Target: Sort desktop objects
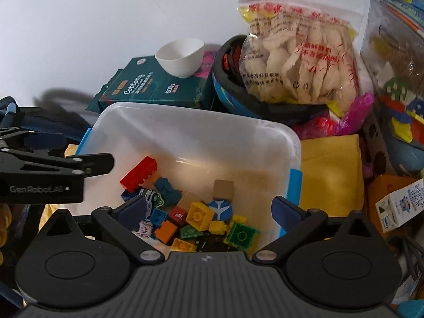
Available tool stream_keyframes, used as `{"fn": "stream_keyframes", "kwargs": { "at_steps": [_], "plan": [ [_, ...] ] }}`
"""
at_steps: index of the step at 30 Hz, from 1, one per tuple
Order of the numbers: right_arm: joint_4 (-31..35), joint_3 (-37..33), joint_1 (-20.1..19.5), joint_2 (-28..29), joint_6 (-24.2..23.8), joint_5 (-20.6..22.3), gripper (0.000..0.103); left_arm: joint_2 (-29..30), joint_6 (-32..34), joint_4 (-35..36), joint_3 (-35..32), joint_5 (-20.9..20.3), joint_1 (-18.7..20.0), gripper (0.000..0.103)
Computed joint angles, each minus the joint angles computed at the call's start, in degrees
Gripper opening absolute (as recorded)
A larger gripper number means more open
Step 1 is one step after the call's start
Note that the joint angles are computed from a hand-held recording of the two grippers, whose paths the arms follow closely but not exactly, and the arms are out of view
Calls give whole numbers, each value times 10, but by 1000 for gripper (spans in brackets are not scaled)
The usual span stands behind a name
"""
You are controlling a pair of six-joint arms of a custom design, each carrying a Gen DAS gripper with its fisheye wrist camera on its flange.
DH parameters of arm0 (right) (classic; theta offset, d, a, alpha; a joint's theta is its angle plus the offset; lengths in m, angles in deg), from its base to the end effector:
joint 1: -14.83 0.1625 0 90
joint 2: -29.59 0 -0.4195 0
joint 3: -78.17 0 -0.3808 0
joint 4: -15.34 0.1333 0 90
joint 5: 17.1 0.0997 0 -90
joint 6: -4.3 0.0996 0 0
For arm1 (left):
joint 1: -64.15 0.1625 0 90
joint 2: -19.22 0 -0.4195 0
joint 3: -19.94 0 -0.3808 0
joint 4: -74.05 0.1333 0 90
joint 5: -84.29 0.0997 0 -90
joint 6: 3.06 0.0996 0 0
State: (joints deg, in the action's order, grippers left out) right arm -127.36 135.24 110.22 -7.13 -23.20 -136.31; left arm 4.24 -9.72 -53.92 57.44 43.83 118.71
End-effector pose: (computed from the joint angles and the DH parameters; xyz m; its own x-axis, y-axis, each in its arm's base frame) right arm 0.1617 -0.8124 0.2608 -0.7559 -0.2305 0.6128 -0.4830 0.8282 -0.2843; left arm -0.3343 -0.8303 0.0893 -0.7067 0.1186 -0.6975 0.4802 0.8045 -0.3497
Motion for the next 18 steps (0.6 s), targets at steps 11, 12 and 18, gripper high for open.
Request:
{"fn": "stream_keyframes", "kwargs": {
  "at_steps": [11,12,18],
  "plan": [
    [28,-29,2,20,3,-33,103,58,-62,155,-132,15,4,93],
    [30,-29,1,21,4,-35,103,59,-61,157,-132,15,5,93],
    [36,-25,-2,20,11,-36,103,55,-76,167,-125,11,7,93]
  ]
}}
